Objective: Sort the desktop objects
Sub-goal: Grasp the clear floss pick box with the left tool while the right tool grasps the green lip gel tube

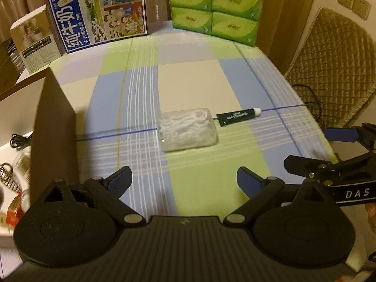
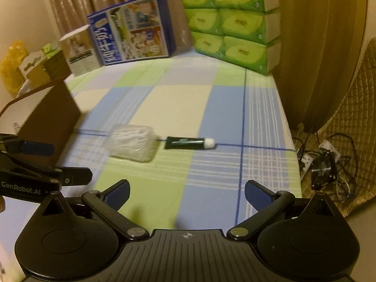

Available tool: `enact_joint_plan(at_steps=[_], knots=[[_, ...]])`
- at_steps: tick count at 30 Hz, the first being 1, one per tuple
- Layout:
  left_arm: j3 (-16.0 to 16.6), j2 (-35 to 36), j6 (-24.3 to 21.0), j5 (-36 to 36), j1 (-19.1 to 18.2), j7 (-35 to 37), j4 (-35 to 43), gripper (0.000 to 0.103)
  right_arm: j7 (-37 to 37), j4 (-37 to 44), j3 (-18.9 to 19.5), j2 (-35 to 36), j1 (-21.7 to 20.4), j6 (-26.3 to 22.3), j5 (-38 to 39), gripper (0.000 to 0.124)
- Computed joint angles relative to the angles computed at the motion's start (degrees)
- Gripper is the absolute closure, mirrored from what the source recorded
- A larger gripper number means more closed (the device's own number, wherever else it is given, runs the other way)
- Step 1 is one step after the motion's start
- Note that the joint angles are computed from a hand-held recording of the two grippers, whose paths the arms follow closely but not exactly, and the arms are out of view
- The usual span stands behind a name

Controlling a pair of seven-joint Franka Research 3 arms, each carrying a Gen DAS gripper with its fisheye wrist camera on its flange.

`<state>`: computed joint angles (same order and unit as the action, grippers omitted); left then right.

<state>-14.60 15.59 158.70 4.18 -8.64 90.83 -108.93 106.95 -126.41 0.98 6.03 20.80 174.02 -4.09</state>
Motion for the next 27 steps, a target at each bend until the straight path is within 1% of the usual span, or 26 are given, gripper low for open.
enact_joint_plan(at_steps=[7, 12, 18, 22, 25, 27], knots=[[1.7, 9.3, -3.5, 4.7, -2.4, -3.3, 11.1, 0.009, -4.3, 5.1, 0.1, 5.5, -1.3, -0.8, 4.6, 0.023], [1.6, 14.5, -6.6, 6.1, -3.1, -3.5, 17.7, 0.009, -5.4, 8.6, -1.4, 8.6, -0.5, -2.1, 6.0, 0.023], [1.4, 18.6, -8.3, 6.6, -3.6, -2.5, 22.6, 0.009, -6.3, 11.4, -2.1, 11.1, -0.4, -3.0, 7.6, 0.023], [2.2, 21.2, -9.4, 7.6, -4.6, -2.9, 25.7, 0.009, -6.3, 12.9, -2.9, 12.3, 0.0, -3.4, 7.6, 0.023], [2.1, 22.8, -10.0, 7.5, -4.7, -2.7, 27.7, 0.01, -6.5, 13.7, -2.9, 13.0, 0.1, -3.4, 8.0, 0.023], [1.9, 23.2, -9.7, 7.2, -4.5, -2.5, 28.0, 0.015, -6.7, 14.1, -2.9, 13.4, 0.1, -3.4, 8.2, 0.023]])
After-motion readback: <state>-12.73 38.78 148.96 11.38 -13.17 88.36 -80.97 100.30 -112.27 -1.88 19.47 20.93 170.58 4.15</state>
